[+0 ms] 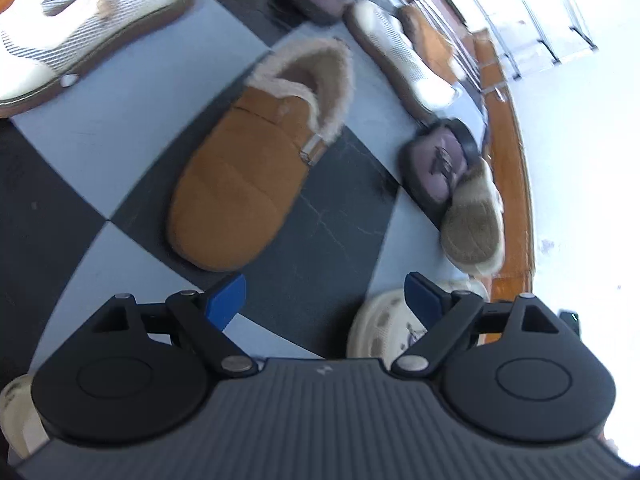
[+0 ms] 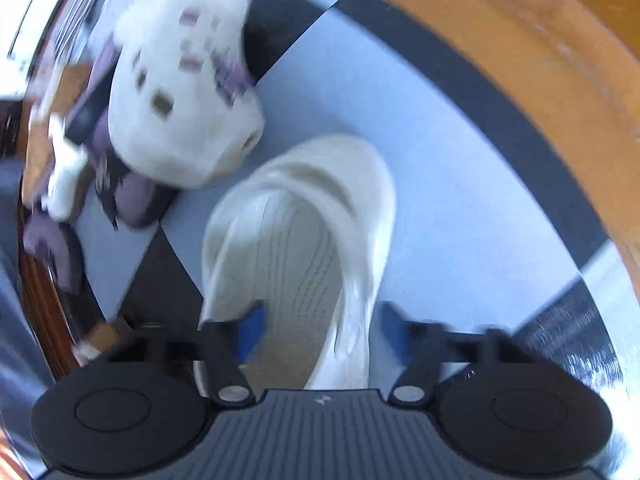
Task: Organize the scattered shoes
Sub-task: 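Carry the white clog with the right gripper beside the purple slide, open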
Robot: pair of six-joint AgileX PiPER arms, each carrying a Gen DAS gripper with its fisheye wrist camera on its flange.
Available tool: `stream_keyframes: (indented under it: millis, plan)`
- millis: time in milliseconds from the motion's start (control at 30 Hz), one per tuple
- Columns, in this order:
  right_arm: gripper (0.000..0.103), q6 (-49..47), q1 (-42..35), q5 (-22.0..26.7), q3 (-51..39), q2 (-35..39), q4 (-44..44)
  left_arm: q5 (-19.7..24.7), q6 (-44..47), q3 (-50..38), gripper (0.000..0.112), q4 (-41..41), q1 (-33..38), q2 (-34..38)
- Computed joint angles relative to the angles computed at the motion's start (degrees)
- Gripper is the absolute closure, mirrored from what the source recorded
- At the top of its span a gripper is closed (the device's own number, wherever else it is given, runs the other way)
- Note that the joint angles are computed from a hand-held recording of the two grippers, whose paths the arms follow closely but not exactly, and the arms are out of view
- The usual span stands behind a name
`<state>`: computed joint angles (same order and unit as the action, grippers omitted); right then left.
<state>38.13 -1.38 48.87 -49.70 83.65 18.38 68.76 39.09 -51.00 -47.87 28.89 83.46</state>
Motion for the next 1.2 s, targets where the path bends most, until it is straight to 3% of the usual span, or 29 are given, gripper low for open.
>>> stream_keyframes:
  millis: [100, 167, 300, 333, 467, 600, 700, 800, 933, 1033, 1067, 1200]
  plan:
    - [0.076, 3.37, 11.40, 1.57, -3.95, 0.01, -14.51, -0.61, -0.19, 0.06, 0.026, 0.44, -0.27, -0.13]
    - [0.076, 2.58, 14.93, 3.22, -5.76, -0.06, -15.89, -0.90, -0.43, 0.08, 0.026, 0.54, -0.18, 0.09]
    - [0.085, -2.44, 12.78, 4.12, -8.17, 0.71, -7.30, -1.19, -0.25, 0.07, 0.026, 0.82, -0.21, 0.78]
    - [0.089, -3.49, 13.69, 5.10, -10.44, 1.94, -7.76, -1.17, -0.23, 0.03, 0.026, 0.84, -0.12, 0.90]
    - [0.088, -6.03, 18.06, 13.86, -23.78, 9.15, -12.92, -0.91, -0.08, -0.30, 0.025, 0.77, 0.42, 1.63]
    - [0.088, -4.17, 18.27, 17.82, -30.97, 14.17, -15.79, -0.72, 0.20, -0.45, 0.025, 0.88, 0.98, 2.28]
    - [0.088, -1.59, 17.00, 17.54, -32.09, 15.37, -17.33, -0.63, 0.41, -0.53, 0.025, 1.10, 1.18, 2.56]
    - [0.092, -2.67, 17.34, 18.13, -32.84, 15.78, -24.41, -0.29, 0.46, -0.59, 0.025, 1.25, 1.36, 2.70]
    - [0.100, -0.60, 12.99, 17.87, -31.26, 12.13, -29.03, 0.67, 1.05, -0.47, 0.025, 1.15, 1.40, 2.38]
    - [0.103, 1.30, 12.95, 19.71, -30.60, 10.39, -37.89, 0.70, 1.23, -0.25, 0.025, 1.34, 1.17, 2.19]
    - [0.103, -0.43, 11.05, 18.97, -29.67, 8.50, -36.92, 0.75, 1.24, -0.22, 0.025, 1.34, 1.09, 2.21]
    - [0.077, -8.22, 1.49, 13.40, -23.83, 1.32, -16.79, 0.68, 1.25, -0.22, 0.025, 1.41, 0.51, 2.34]
